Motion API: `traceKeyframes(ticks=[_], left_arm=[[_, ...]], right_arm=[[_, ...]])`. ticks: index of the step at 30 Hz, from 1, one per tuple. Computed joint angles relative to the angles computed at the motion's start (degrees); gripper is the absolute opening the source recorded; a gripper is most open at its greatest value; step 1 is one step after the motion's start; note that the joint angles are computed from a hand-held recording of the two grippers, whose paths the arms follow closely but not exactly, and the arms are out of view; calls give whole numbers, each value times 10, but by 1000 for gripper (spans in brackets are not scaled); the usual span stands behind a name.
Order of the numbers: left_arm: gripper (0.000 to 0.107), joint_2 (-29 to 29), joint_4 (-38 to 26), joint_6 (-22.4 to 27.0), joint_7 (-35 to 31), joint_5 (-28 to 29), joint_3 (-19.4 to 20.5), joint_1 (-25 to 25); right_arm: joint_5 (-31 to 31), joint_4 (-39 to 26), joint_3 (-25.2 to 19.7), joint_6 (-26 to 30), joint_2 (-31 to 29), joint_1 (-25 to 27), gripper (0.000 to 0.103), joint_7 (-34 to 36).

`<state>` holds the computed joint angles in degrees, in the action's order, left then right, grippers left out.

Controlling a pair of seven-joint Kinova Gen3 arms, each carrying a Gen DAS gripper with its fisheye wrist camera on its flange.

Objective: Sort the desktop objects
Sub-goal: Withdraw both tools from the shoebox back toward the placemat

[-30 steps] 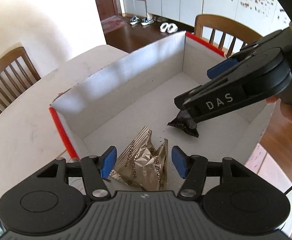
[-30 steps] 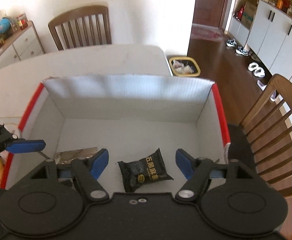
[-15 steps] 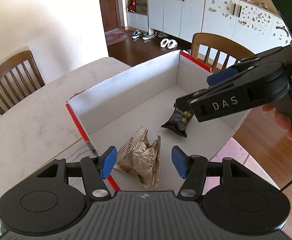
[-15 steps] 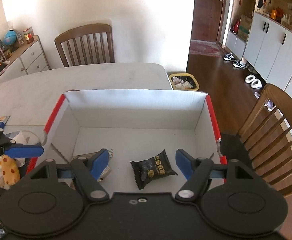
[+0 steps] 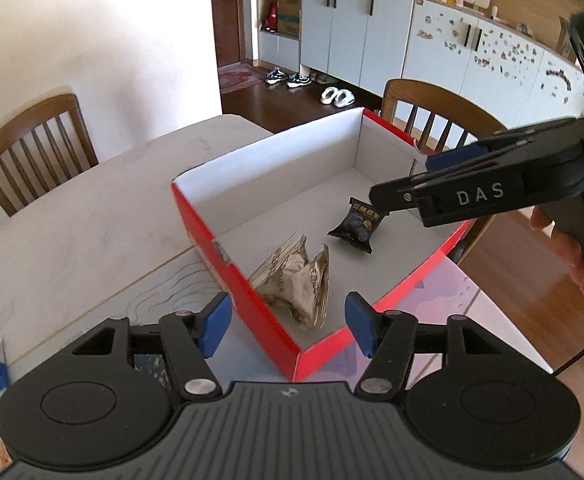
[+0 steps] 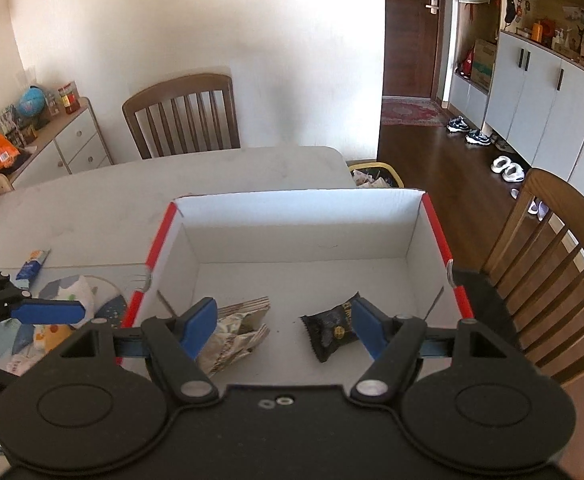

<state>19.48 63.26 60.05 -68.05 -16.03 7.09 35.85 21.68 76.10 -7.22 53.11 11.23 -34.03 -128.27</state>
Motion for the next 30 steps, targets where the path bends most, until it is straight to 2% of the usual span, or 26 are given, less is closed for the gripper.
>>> traceKeyframes(ticks=[6,8,12,14,17,19,21,22,25,30], left_arm=[[64,-46,52,-27,-3,14,7,-19],[71,-59,70,-35,4,2,8,-18],[75,-90,106,-52,5,0,17,-33],[86,-106,127,-61,6,-6,21,-39],[87,-131,159,-76,4,-12,28,-52],[88,-146,178,-86,-4,1,32,-67],[94,-162,197,-95,-9,14,36,-82],[102,-171,209,-102,-11,19,37,-89],[103,-196,242,-123,-18,28,42,-109],[103,-242,297,-154,-66,82,38,-147]], right_arm=[[66,24,-7,-7,-18,-42,78,-73],[92,33,-12,-12,-23,-55,80,-103],[119,41,-24,-15,-27,-71,84,-142],[125,47,-28,-22,-29,-76,86,-163],[150,57,-35,-34,-33,-89,91,-194],[167,56,-39,-29,-30,-101,93,-215],[182,56,-42,-26,-28,-113,93,-235],[192,55,-44,-22,-26,-120,93,-247],[216,48,-46,-6,-16,-141,94,-274],[243,34,-46,15,-2,-175,94,-311]])
